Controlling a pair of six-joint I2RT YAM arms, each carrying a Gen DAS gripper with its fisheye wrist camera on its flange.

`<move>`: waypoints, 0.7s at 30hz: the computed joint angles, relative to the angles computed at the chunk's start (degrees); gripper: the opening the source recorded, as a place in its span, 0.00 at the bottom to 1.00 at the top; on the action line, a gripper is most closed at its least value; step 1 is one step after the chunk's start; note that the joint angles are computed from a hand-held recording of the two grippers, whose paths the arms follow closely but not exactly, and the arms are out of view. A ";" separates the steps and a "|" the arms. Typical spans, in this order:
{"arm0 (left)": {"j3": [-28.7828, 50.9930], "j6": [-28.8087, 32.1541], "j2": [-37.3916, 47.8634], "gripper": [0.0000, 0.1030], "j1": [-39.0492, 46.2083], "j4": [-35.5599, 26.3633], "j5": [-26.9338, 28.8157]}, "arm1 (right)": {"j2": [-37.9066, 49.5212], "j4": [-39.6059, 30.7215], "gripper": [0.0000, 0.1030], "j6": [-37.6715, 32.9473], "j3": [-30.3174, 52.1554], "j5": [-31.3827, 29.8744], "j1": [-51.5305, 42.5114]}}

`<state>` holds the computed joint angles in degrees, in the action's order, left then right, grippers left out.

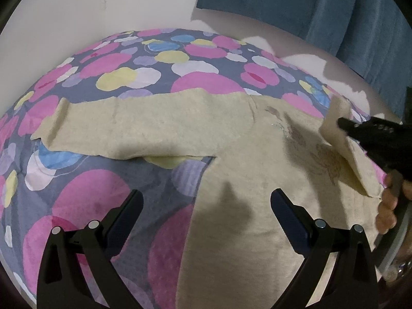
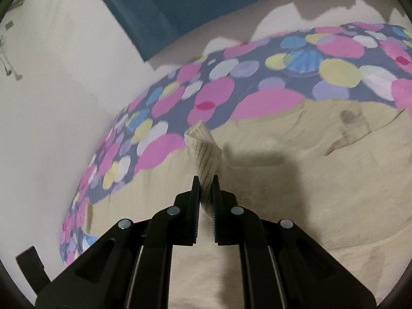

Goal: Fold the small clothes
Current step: 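Fold the held sleeve across the sweater body and release it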

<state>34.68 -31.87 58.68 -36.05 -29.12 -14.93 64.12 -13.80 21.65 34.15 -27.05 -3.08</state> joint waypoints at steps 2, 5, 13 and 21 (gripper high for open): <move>-0.01 0.10 0.26 0.96 0.10 0.15 0.25 | 1.57 1.16 0.08 0.46 -0.46 1.11 2.10; -0.08 0.10 0.26 0.96 0.09 0.21 0.36 | 4.07 2.06 0.08 -0.31 -0.76 2.85 4.85; -0.20 -0.11 1.15 0.96 -0.36 0.77 0.63 | 10.62 3.28 0.09 -2.00 -0.55 7.12 11.32; -0.28 -0.47 1.40 0.96 -0.58 0.79 0.67 | 11.94 4.24 0.29 -3.02 -1.34 5.38 14.01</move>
